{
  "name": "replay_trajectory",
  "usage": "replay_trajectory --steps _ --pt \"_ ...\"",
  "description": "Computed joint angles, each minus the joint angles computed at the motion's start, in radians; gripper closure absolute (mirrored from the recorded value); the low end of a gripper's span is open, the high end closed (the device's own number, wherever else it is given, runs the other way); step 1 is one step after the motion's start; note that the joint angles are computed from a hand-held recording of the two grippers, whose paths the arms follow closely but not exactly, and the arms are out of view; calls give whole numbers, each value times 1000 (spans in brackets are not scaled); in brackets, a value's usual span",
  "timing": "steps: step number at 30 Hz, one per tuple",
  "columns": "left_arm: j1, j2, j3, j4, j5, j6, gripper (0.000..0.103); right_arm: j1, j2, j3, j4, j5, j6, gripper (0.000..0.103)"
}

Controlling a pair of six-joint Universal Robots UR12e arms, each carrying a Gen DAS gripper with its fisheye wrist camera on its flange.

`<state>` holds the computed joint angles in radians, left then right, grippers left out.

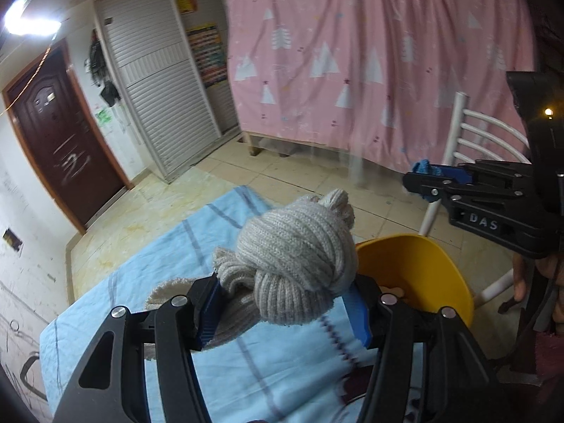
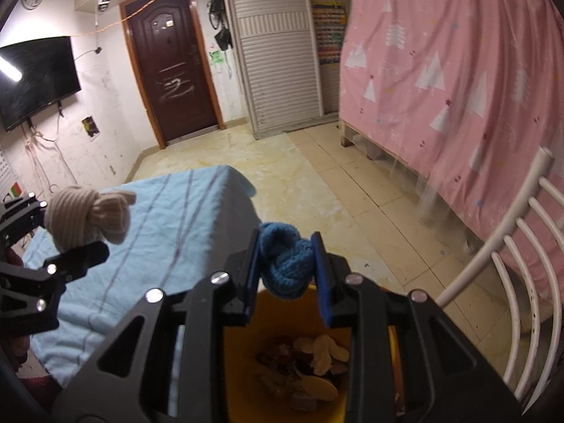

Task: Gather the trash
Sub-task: 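Carry the cream sock and blue sock over the yellow bin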

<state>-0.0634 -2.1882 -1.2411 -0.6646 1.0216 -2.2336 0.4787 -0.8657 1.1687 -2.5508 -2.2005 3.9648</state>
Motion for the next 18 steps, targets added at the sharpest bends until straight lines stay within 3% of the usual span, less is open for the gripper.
replay_trajectory --steps 18 --pt "-58 31 -83 -72 16 105 52 -5 -67 158 -37 6 126 76"
